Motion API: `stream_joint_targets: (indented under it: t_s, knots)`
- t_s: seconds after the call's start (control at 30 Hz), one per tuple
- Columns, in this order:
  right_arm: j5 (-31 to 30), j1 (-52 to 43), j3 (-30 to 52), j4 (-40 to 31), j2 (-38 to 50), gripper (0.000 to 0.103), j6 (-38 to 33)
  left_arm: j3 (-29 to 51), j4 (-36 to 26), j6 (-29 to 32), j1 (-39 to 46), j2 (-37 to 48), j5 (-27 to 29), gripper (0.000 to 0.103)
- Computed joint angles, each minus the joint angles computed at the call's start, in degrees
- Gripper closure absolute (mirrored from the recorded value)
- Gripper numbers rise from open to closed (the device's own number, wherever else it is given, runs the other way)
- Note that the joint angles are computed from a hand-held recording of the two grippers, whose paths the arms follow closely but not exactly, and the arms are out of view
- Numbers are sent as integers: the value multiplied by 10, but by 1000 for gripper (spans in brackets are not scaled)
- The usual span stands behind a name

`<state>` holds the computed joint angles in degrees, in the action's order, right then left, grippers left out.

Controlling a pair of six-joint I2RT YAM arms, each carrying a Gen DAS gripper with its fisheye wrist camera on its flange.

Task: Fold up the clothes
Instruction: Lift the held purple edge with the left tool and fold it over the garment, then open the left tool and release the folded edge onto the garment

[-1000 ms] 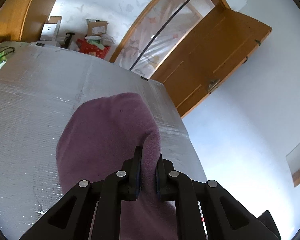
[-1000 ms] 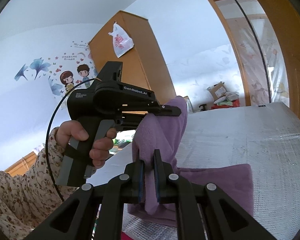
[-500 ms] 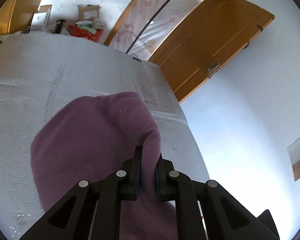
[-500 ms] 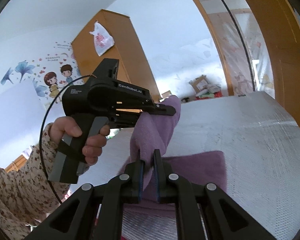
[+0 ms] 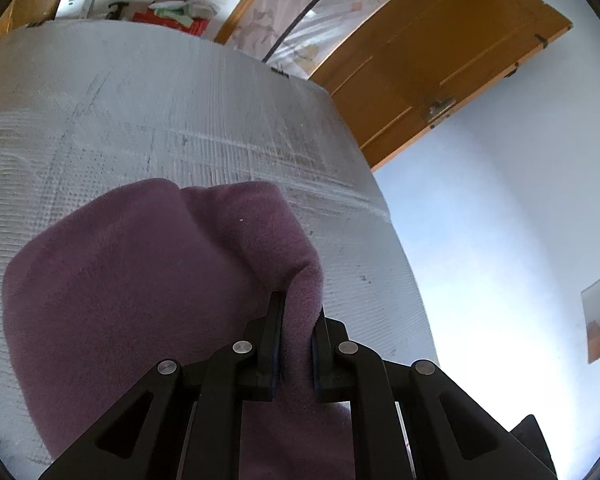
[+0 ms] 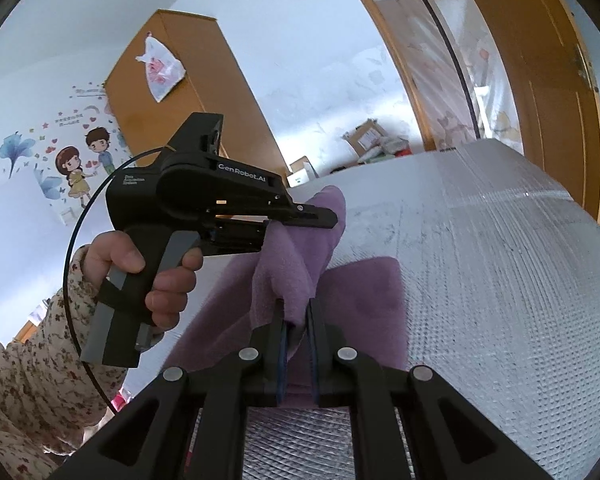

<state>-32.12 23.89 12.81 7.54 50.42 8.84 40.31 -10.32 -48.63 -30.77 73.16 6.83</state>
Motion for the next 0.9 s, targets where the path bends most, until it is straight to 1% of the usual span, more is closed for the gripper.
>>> stream_joint_targets:
  t_s: [0.17,0.3,0.37,0.4,0.47,0.53,0.63,0.73,0.9]
  knots:
    - [8,0,-4,25,38,94,1,2,22,-1,7,33,19,91]
    - [10,-2,-7,40,63,94,3,-4,33,-6,17,43,36,91]
    - [22,8,-7,39,64,94,10,1,31,-4,14,53,35,90]
    - [25,9,-7,41,67,94,12,6,30,-4,12,59,34,89]
    - [29,10,-8,42,74,94,14,13,25,-1,13,66,37,89]
    - [33,9,-10,42,77,94,16,21,24,0,16,70,41,83]
    - [41,11,-12,36,82,93,16,11,21,3,16,46,37,80]
    - [49,11,-11,29,88,93,16,-5,13,8,16,3,21,80]
    - [60,14,-7,19,94,92,17,-39,-27,8,22,-81,-13,80]
